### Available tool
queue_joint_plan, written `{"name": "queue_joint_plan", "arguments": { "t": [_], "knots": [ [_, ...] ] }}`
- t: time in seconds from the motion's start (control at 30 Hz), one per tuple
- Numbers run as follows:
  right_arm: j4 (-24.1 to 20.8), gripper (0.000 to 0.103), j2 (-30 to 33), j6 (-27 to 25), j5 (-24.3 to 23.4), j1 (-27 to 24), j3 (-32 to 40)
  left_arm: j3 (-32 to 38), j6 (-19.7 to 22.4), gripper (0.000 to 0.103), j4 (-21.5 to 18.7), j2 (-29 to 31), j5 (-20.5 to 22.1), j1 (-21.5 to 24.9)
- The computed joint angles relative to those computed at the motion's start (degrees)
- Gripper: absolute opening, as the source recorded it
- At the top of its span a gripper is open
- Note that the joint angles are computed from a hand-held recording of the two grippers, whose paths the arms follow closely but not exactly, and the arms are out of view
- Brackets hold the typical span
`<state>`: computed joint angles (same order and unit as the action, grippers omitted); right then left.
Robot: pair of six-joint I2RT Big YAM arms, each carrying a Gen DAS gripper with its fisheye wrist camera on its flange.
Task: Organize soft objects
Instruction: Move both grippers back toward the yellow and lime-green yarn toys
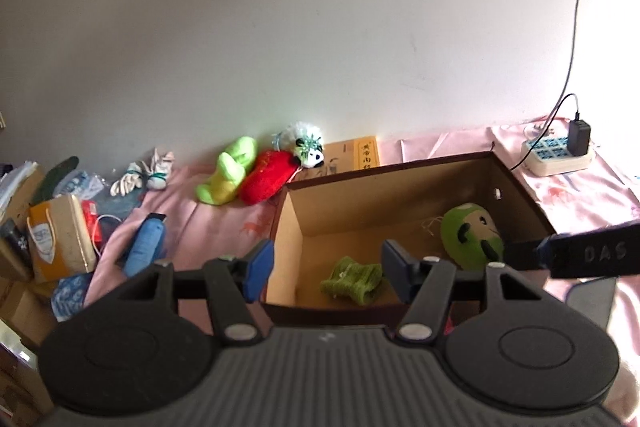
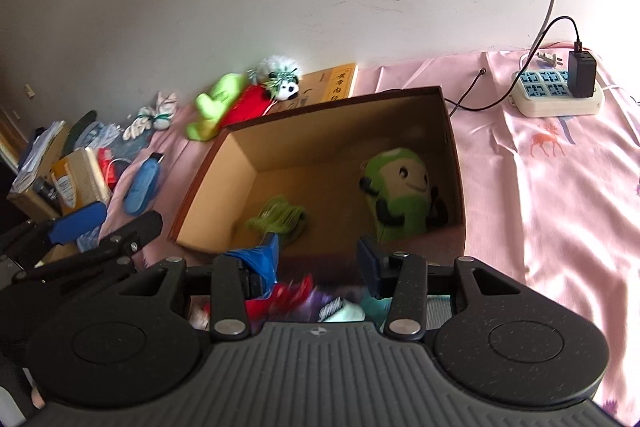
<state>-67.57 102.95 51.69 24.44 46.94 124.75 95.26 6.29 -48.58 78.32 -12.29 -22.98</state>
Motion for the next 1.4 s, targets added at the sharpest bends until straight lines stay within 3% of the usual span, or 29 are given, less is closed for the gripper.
{"name": "queue_joint_plan", "arguments": {
  "t": [0.23,0.53,0.93,1.4],
  "knots": [
    [3.0,0.028,-3.4,1.4,1.6,3.4,-5.3,-6.3,-1.1,0.064,0.1,-6.7,-3.3,-1.6],
    [6.1,0.028,-6.0,3.7,3.7,6.8,-10.5,-10.7,-4.4,0.064,-2.0,-11.1,-5.9,-1.8],
    [11.6,0.028,-10.2,6.6,5.0,9.7,-18.9,-14.7,-5.6,0.064,-3.1,-14.1,-9.8,-3.7],
    [17.6,0.028,-14.6,11.7,6.4,12.0,-28.3,-16.7,-7.9,0.064,-5.5,-15.1,-9.3,-4.3]
  ]
}}
